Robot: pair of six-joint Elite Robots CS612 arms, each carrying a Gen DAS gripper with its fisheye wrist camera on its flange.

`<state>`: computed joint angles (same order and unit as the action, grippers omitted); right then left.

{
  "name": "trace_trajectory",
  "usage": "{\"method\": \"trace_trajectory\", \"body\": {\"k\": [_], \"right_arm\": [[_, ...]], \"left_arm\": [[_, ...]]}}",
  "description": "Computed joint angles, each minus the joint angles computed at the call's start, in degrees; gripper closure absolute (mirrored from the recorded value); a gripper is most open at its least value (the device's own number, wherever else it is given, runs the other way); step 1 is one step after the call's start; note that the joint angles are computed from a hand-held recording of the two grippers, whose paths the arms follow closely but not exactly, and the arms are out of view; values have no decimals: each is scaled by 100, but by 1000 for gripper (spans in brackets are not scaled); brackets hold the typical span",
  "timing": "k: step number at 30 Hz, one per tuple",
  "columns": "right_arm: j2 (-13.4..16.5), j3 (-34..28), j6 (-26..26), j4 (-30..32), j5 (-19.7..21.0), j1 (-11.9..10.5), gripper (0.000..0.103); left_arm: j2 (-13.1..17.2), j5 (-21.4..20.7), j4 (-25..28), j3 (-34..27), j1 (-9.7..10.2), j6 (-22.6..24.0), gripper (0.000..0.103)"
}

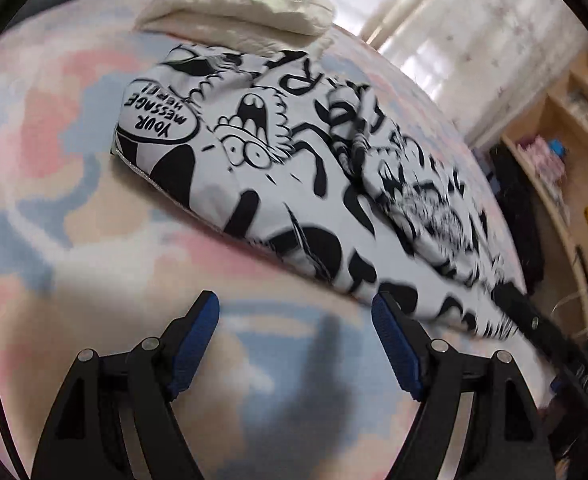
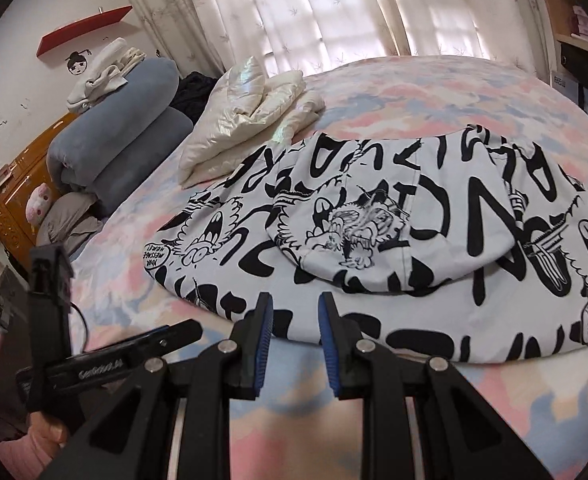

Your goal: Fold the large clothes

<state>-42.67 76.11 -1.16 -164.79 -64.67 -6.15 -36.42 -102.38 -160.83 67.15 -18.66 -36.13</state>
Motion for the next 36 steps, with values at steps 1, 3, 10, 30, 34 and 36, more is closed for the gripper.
{"method": "trace_trajectory", "body": {"k": [1,3,10,30,34,36], "right_arm": [[16,-30,-1,5,-7,2,80],[73,-135,24,24,-4,8,80],[348,-674,121,95,15,25,80],[1445,-2296,553,1181,-787,37,87],[1431,-2257,496,1175,-734,19,87],[1415,-2216,509,1164,-647,-2,86]], "left_arm": [[69,-88,-40,-81,30,-133,26],[223,-235,-92,-295,81,-341,26],[847,-360,303,-1389,191,-614,26],[1057,1582,-664,-1812,-70,-60,93],[923,2086,-1096,-1764,-313,1033,94],[922,2122,-1195,-1868,-425,1520,94]]}}
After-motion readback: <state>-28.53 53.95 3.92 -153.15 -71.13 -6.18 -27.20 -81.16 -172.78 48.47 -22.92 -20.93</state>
